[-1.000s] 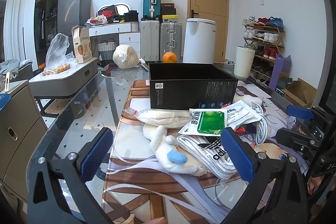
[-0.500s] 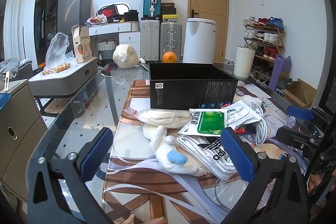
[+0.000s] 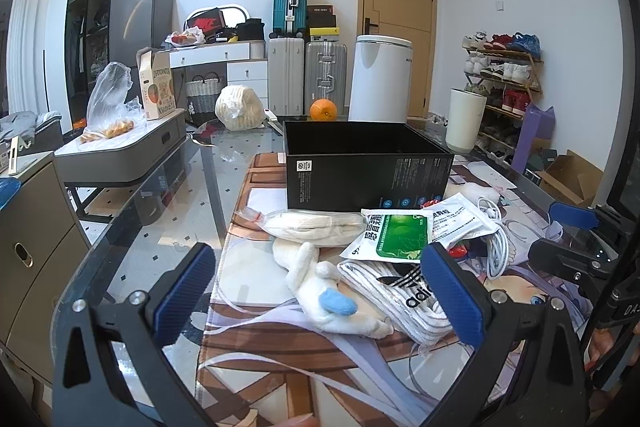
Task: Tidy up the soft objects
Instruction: 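Move the right gripper toward the white coiled cable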
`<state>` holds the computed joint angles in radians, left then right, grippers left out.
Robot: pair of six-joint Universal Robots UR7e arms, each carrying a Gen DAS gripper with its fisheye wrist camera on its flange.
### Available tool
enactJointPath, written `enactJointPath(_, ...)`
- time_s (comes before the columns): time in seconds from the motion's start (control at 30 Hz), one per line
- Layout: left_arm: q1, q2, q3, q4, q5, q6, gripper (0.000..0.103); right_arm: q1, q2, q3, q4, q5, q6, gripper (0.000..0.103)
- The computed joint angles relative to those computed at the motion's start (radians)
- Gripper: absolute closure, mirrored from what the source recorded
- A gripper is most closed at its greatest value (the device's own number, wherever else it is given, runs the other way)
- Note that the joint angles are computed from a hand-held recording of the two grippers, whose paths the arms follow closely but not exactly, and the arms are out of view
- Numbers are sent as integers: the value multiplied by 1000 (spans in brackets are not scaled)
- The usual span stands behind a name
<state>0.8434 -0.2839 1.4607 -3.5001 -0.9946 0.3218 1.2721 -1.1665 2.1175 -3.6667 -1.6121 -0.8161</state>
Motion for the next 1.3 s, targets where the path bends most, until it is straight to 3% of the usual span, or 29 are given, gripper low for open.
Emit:
enactJointPath(0.77,1,1,-6,0,8,5,0,5,1,-1,-6,-7,-8,0)
enactJointPath(1.3,4,7,-22,18,35,10,0,35,18,-44,17,-117,0,0)
